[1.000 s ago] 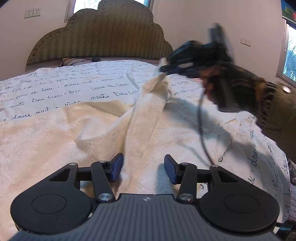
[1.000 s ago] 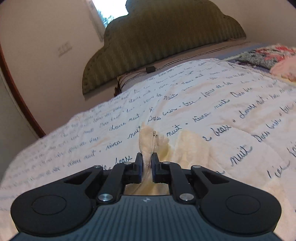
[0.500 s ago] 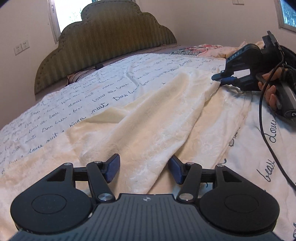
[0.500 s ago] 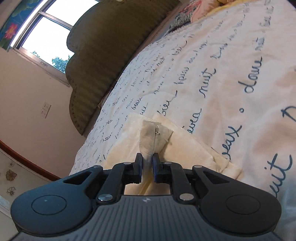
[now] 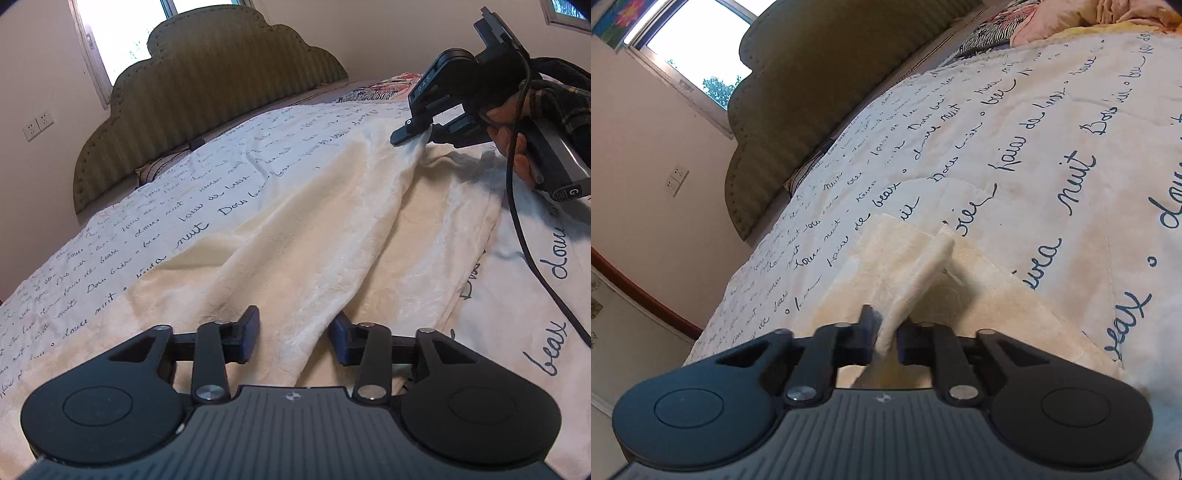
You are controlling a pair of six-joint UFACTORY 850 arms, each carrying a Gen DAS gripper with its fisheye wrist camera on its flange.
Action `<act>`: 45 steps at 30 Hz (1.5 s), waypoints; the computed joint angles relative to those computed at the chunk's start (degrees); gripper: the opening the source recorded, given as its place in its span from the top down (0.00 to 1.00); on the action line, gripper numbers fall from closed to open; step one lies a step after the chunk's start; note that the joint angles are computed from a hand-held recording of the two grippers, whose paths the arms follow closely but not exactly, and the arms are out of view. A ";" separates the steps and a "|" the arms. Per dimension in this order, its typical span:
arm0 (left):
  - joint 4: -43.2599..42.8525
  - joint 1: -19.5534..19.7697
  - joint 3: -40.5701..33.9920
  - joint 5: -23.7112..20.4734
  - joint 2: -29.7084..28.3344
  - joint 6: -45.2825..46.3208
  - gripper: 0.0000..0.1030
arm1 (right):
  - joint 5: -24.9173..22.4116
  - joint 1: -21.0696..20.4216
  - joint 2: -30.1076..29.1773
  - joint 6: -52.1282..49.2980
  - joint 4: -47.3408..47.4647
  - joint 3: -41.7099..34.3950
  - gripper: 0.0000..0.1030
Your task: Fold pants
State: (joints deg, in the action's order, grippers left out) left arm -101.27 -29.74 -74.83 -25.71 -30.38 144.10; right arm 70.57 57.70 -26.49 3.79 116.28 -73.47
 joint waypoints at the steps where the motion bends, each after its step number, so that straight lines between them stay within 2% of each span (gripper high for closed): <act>1: 0.81 0.05 -0.27 -0.06 -0.08 -1.30 0.72 | 0.75 0.29 0.02 0.45 -0.84 0.06 0.92; 2: 0.63 0.14 -0.40 -0.34 -0.10 -1.61 0.81 | 1.86 0.74 0.05 0.97 -1.92 0.05 0.94; 3: 0.48 0.23 -0.44 -0.48 -0.05 -1.87 0.85 | 2.76 1.06 0.17 1.55 -3.15 0.07 0.94; 8: -0.66 1.46 -1.42 -3.79 0.36 -5.65 0.87 | 4.62 1.01 2.61 -1.06 -8.25 0.55 0.94; 12: -10.87 1.88 -4.61 -3.08 -0.07 -4.36 0.86 | 1.55 -2.36 4.65 -7.40 -11.53 -0.23 0.94; 13: -13.57 2.29 -5.24 -3.63 0.02 -4.87 0.86 | 2.08 -2.91 4.61 -9.39 -12.98 -1.26 0.94; 15: -17.94 3.45 -5.69 -6.56 0.77 -5.53 0.84 | 5.96 -2.44 4.39 -10.44 -19.56 -2.41 0.94; 18: -12.14 4.15 -5.37 -8.46 2.30 -9.10 0.84 | 14.16 0.15 2.84 -16.10 -25.62 -4.95 0.94; 21: 2.17 4.36 -4.56 -10.09 2.57 -18.15 0.84 | 16.08 2.70 1.82 -13.97 -17.54 -4.96 0.94; 23: 11.04 4.47 -2.81 -11.80 2.50 -23.55 0.84 | 14.64 4.50 1.29 -8.16 -8.45 -3.31 0.94; 25: 14.91 3.84 -1.15 -11.34 2.44 -23.87 0.84 | 12.88 6.51 0.58 0.08 -2.36 -1.03 0.94; 27: 14.79 3.12 0.69 -9.19 2.78 -20.59 0.84 | 10.48 8.03 -0.17 7.07 1.19 0.49 0.94; 29: 13.59 3.41 1.73 -9.33 3.16 -18.22 0.84 | 9.48 9.19 -1.11 10.45 2.85 0.86 0.94; 34: 16.15 4.77 1.04 -12.49 3.77 -20.39 0.84 | 12.55 10.69 -3.26 8.55 4.08 -2.26 0.94; 38: 16.59 3.58 1.73 -9.41 2.92 -16.96 0.84 | 10.77 9.77 -3.74 2.29 7.72 -3.75 0.93; 40: 15.61 3.69 2.37 -9.26 2.86 -15.96 0.81 | 9.22 9.80 -3.79 3.81 8.18 -3.11 0.94; 42: 18.03 4.24 1.70 -10.13 2.89 -19.40 0.70 | 8.37 10.42 -3.39 4.63 7.75 -2.23 0.92; 43: 19.38 4.45 1.43 -10.15 3.13 -21.36 0.65 | 9.12 10.74 -3.28 5.63 8.04 -2.28 0.91; 45: 20.97 5.50 0.87 -12.06 3.78 -24.57 0.45 | 14.98 11.36 -4.22 5.07 12.10 -4.86 0.86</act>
State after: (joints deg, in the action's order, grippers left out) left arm -80.31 -24.24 -73.97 -37.76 -26.60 119.53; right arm 85.55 69.06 -30.71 8.86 128.38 -78.33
